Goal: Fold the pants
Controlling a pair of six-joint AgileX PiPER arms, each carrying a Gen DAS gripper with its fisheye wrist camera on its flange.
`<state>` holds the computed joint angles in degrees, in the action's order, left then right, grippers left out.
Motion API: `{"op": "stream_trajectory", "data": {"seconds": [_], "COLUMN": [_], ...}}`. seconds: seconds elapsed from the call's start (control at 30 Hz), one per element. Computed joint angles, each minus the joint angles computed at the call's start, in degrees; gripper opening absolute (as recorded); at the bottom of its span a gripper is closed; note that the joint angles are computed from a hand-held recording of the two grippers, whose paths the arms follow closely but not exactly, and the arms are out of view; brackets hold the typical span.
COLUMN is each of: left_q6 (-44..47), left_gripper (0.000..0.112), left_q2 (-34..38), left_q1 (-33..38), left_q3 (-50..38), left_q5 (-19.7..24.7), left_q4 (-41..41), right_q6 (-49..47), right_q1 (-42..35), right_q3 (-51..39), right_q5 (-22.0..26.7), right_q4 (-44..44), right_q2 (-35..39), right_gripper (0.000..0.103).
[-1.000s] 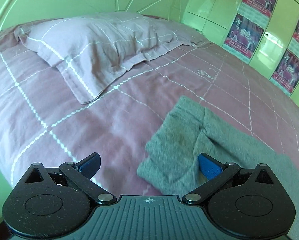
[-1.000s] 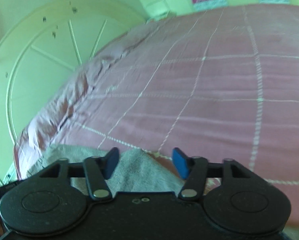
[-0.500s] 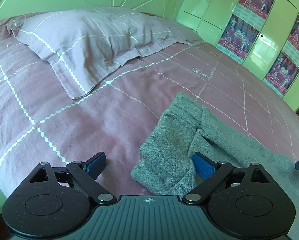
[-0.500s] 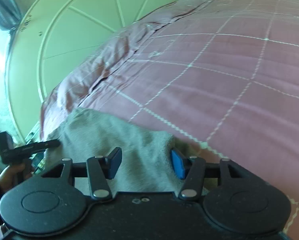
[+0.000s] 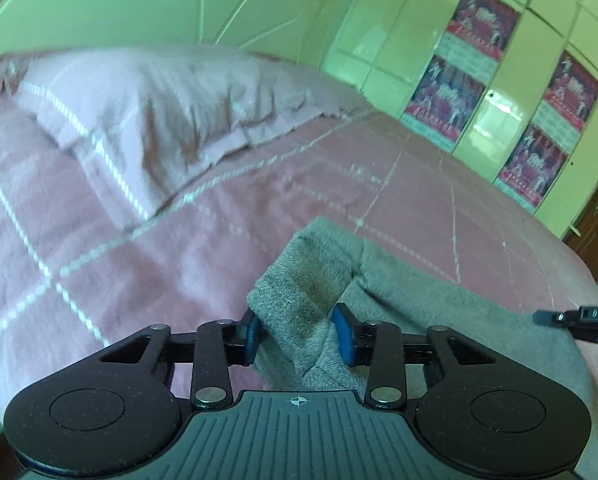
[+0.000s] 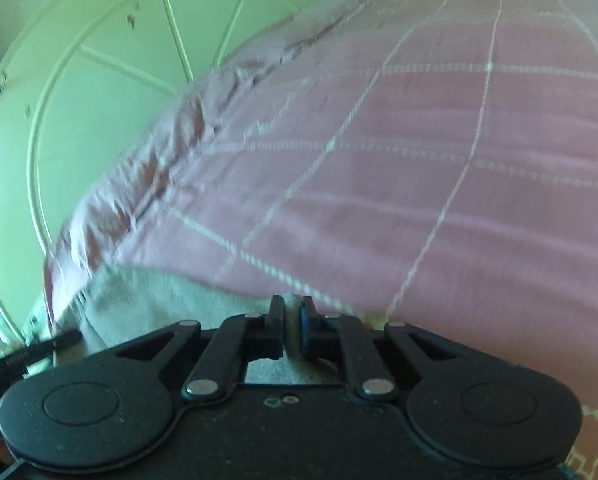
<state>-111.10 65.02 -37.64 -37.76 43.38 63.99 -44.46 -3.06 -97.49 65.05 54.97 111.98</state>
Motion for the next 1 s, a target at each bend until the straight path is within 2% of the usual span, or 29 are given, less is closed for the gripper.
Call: {"op": "stream_trajectory", "data": {"seconds": [0.07,0.1,0.17,0.2,0.23,0.27,0.3,0.33,0.37,0.47,0.53,0.6,0.7,0.77,0.8,0.83,0.87,0.9,0.93,0.97,1.0], "left_q6": [0.04,1.32,2.81,0.17,-0.18,1.76,4.03,5.62,7.31,10.12,8.78,6.63,6.98,9.29,12.81,18.18,21.45,22.43,21.11,19.84,18.92], "left_gripper": [0.034,0.034,0.038,0.040,0.046,0.057,0.064,0.084,0.097,0.100,0.100,0.100,0.100,0.101,0.101,0.103,0.103,0.103,0.103,0.103,0.103], "left_q2": [-0.28,0.07,1.62,1.04,0.76,0.72,0.96,1.70,2.21,2.20,3.25,4.95,9.39,11.94,13.44,15.00,17.69,18.87,17.86,16.34,15.15], "left_q1": [-0.79,0.69,7.08,9.01,9.77,9.43,7.80,5.72,4.04,-1.16,-6.42,-10.96,-15.38,-15.53,-14.27,-12.15,-11.53,-12.68,-13.79,-14.69,-15.23], "left_q3": [-0.18,0.22,2.38,4.03,4.47,3.88,2.65,1.12,-0.32,-3.30,-5.43,-7.47,-11.84,-13.71,-14.94,-16.03,-16.20,-16.05,-14.38,-13.68,-13.37], "left_q5": [1.38,-0.19,-8.65,-11.74,-12.64,-11.37,-7.82,-3.33,0.67,9.52,15.78,19.66,22.91,20.60,18.54,16.03,15.82,17.90,17.98,18.50,19.50], "left_q4": [0.92,0.42,-2.69,-1.65,-1.75,-2.93,-4.23,-5.16,-6.27,-7.04,-4.53,-1.02,2.26,1.24,-1.80,-6.23,-8.38,-8.23,-6.72,-6.87,-7.39], "right_q6": [-1.82,-1.88,1.19,1.88,1.61,1.00,2.23,2.56,2.11,0.15,-5.61,-8.18,-8.00,-5.71,-5.07,-4.99,-5.24,-3.53,-3.50,-5.77,-8.54], "right_q1": [0.09,0.44,2.83,3.65,4.01,3.78,3.57,3.18,2.71,1.13,0.22,0.30,2.25,4.96,5.21,4.22,2.42,1.30,-0.53,-3.55,-6.22], "right_q3": [0.39,0.63,1.07,1.66,3.08,4.17,4.43,4.64,5.97,10.79,13.65,16.14,20.61,23.13,25.23,25.79,26.30,26.50,27.76,29.65,30.82], "right_q5": [-1.05,-2.02,-6.17,-7.34,-8.67,-9.40,-9.46,-9.48,-10.89,-14.94,-12.81,-10.75,-10.33,-13.45,-15.43,-15.12,-14.12,-13.93,-14.26,-13.38,-11.95], "right_q4": [0.39,-0.45,-7.78,-10.15,-10.22,-8.79,-8.55,-8.28,-7.92,-8.87,-6.29,-4.31,-4.52,-10.31,-11.93,-11.25,-9.54,-9.88,-9.04,-6.45,-3.93], "right_q2": [-0.70,-0.41,0.93,1.55,1.15,0.76,0.24,-0.33,-1.89,-8.28,-12.12,-14.91,-17.23,-17.21,-17.08,-17.37,-17.65,-18.53,-20.32,-22.96,-24.45], "right_gripper": [0.000,0.000,0.000,0.000,0.000,0.000,0.000,0.006,0.014,0.015,0.015,0.017,0.019,0.018,0.017,0.015,0.014,0.014,0.017,0.022,0.022]}}
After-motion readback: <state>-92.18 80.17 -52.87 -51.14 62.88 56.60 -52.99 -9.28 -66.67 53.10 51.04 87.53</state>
